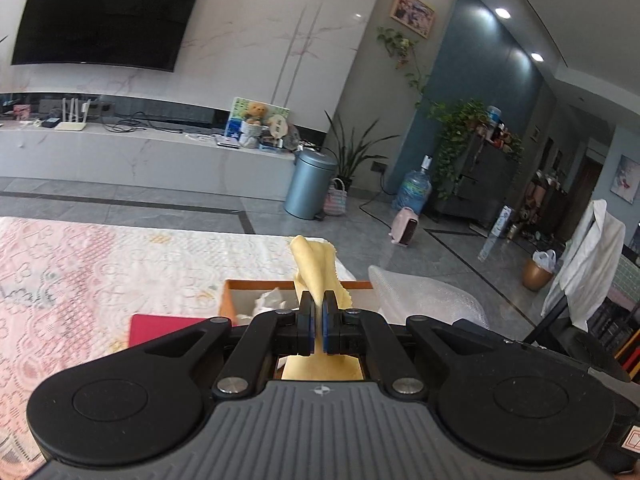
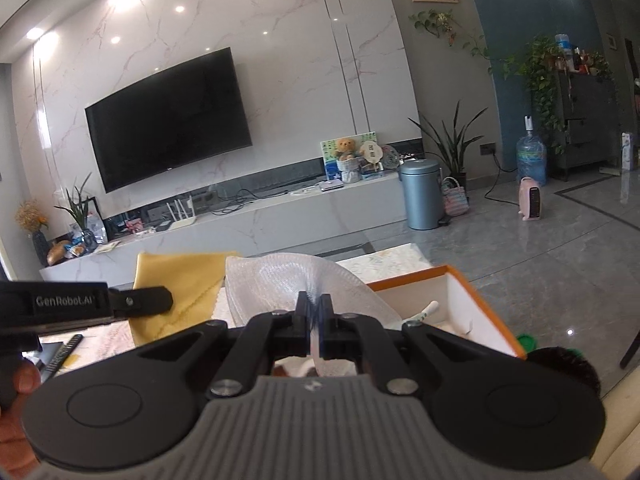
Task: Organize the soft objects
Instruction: 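Carry the yellow cloth with the left tool while the right tool carries the mesh bag to the box, then open both tools to drop the cloth and mesh bag into the box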
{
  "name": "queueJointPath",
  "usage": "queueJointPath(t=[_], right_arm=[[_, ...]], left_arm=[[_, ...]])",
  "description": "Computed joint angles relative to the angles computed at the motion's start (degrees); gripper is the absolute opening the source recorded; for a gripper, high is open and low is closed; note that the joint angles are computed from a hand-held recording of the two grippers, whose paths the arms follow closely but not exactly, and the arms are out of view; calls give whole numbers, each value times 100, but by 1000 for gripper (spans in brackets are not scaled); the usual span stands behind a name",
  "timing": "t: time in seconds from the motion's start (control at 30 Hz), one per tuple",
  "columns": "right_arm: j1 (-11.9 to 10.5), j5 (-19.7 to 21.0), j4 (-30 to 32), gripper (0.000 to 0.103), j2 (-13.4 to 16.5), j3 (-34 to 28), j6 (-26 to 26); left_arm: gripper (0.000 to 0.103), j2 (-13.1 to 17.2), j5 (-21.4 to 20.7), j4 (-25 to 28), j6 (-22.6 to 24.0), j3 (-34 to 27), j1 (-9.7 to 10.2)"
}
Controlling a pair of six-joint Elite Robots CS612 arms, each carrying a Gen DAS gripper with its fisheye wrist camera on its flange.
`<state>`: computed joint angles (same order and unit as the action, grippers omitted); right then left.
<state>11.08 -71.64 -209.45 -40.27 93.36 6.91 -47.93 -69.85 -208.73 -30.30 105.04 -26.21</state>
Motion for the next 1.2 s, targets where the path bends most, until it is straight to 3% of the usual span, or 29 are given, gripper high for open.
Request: queueJointPath(t=[0.33,0.53,0.7,0.87,1.2], right_arm=[[-83,-136,644,1,185,-462,-541],[-108,-138,1322,1,394,-882,-802],[-133,-144,1958,1,560,-1225,-977],[-142,-342,2616,1,767,-1590,-1139],[-159,-744,3222,1,1172,-2288,-1172]], left_arm=[[3,269,-570,617,232,-592,178],[3,464,-1105,1103,528,-978,348],[3,613,-1313,1659,715,-1266,428],[3,774,-1527,2098,720,-1491,481],[3,1067,-1782,2822,603,-1984,520]])
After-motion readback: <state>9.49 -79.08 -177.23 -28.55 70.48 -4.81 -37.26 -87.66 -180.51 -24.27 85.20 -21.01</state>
